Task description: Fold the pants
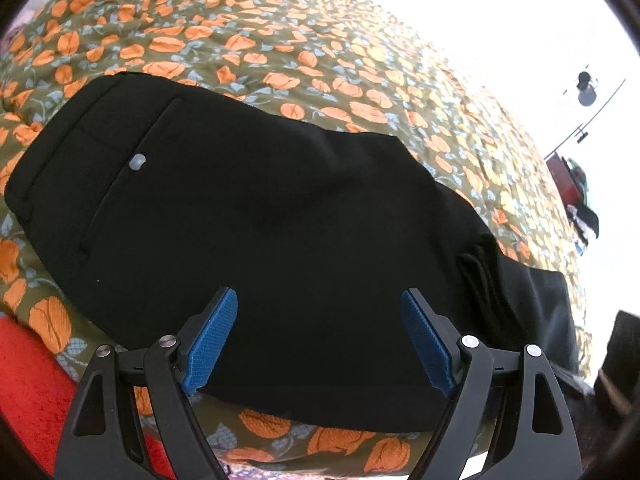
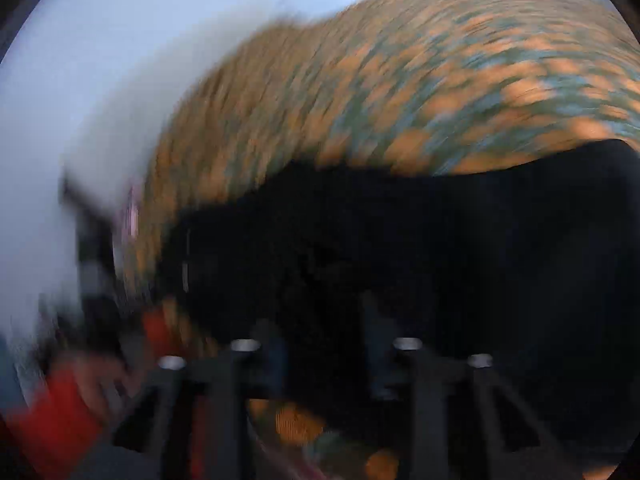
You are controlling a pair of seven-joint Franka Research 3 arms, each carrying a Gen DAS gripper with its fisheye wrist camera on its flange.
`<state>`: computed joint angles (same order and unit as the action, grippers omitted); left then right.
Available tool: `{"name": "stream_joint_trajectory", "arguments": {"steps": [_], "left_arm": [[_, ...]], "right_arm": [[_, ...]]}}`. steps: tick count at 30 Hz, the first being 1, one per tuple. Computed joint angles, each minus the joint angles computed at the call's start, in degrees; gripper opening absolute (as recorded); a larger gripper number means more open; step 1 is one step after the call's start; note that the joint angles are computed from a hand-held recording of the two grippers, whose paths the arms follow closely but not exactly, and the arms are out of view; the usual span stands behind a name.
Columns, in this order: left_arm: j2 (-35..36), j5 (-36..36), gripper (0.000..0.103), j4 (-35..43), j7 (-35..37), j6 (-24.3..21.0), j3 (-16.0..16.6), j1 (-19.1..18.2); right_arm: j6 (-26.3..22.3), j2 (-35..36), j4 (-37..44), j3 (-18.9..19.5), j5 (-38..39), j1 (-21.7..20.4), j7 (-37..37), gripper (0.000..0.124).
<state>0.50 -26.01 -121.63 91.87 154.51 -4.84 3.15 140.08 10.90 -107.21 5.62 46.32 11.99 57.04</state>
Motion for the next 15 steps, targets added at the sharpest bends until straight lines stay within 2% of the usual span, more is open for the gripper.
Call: {"name": "stream_joint_trajectory", "arguments": {"steps": [3, 6, 8, 10, 12, 14, 15], "left_arm": [[-1.6, -8.1, 0.085, -0.8, 7.2, 0.4, -0.1, -0.5], [-3.5, -21.0, 0.085, -0.8, 21.4, -0.3, 0.0, -2.6], [-3.8, -23.7, 0.084, -0.1, 27.2, -1.8, -0.2, -4.1], [-3.1, -23.1, 0.078, 1.1, 30.9, -3.9, -0.9, -5.5], [-1.4, -18.7, 0.068, 2.9, 29.6, -5.2, -1.8, -6.3], [-0.1, -15.2, 0.056, 4.1, 27.7, -5.8, -2.4, -6.6], [0.6, -13.7, 0.056, 4.7, 26.7, -6.2, -2.8, -6.7]], "right_arm": [[-1.3, -6.4, -5.3, -0.4, -3.1, 0.0, -8.4, 0.071], [-0.7, -14.4, -12.2, -2.7, -5.4, -0.5, -14.8, 0.078], [2.6, -19.3, -17.2, -4.3, -7.7, -1.1, -17.1, 0.083], [6.7, -24.6, -23.3, -5.6, -8.2, -1.7, -17.5, 0.085], [10.3, -27.1, -27.3, -6.5, -8.1, -2.1, -15.1, 0.085], [10.5, -27.2, -28.2, -7.3, -8.7, -2.8, -10.4, 0.085], [11.2, -26.9, -28.1, -8.0, -7.7, -2.7, -9.6, 0.085]]}}
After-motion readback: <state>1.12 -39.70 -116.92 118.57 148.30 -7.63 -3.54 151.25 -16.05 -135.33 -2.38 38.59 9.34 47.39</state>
